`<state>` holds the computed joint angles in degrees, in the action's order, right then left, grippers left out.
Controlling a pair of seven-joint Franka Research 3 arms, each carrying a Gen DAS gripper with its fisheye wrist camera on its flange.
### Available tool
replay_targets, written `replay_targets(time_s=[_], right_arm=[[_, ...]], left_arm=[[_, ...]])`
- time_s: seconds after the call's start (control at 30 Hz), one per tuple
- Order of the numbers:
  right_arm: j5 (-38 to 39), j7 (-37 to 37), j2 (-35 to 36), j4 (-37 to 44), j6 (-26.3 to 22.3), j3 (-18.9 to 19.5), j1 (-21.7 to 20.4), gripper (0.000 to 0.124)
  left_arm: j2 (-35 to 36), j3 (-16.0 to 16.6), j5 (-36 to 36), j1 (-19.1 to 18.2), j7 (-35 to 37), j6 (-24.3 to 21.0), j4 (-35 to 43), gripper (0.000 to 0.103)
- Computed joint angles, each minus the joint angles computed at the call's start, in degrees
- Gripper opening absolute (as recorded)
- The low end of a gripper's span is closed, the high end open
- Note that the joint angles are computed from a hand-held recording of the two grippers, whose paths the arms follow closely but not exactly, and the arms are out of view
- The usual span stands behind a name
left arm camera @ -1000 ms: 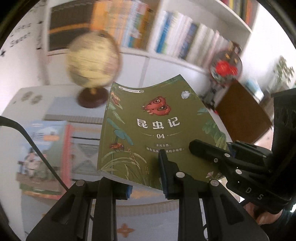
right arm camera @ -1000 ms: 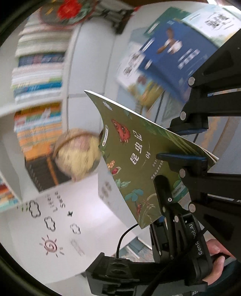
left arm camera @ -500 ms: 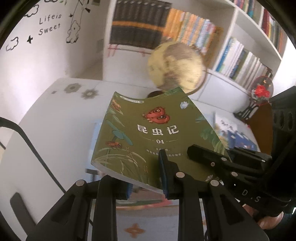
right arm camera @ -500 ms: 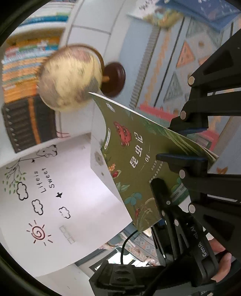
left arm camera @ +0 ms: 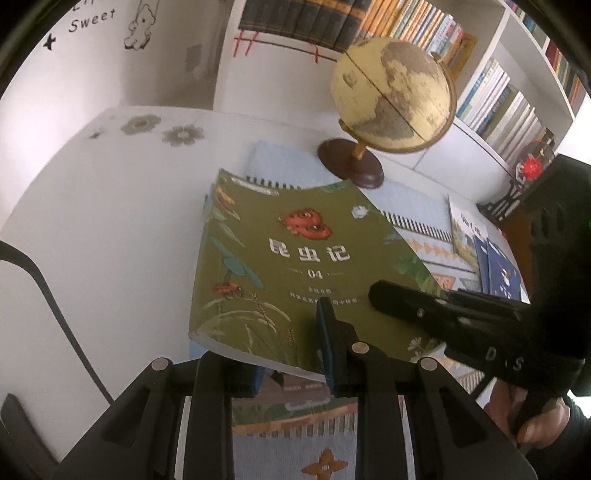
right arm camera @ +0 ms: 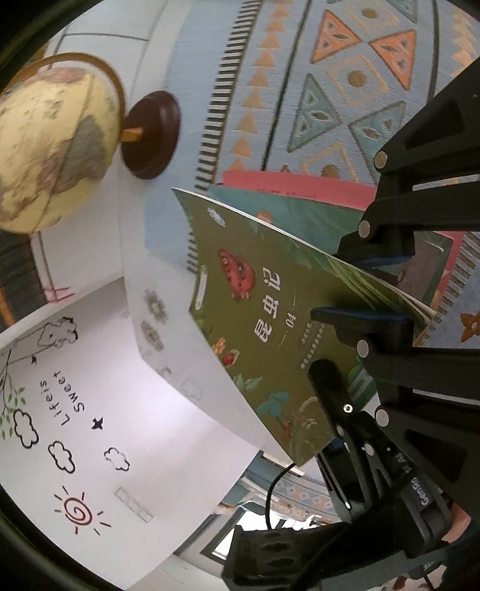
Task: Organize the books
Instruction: 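Carry the olive book with both grippers toward the stack by the globe, then lower the olive book onto the stack and open both grippers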
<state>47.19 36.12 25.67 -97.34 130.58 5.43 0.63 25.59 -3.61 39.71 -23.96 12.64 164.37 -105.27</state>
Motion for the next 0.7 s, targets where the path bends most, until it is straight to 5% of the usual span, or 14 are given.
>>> replay_targets(time_s=[0.23,0.43,0.7], right_arm=[[-2.01,2.09,1.23,-0.14,-1.95,-0.60,-0.27,0.020],[-4.40,5.63,2.55,0.66,-4.36,-1.00,0.02,0.028],[-9.89,7.50,-1.09,-3.89,-6.30,-3.29,-1.11,0.042]], left_arm=[[0.02,-1.43,-2.83,0.45,1.24,0.69,-2.19,0.022],[-1.66,-2.08,-6.13,0.63,0.12,-1.72,-4.95,0.034],[-8.90,-3.38,-1.48,-1.57,-11.85,-11.77,-11.58,0.034]])
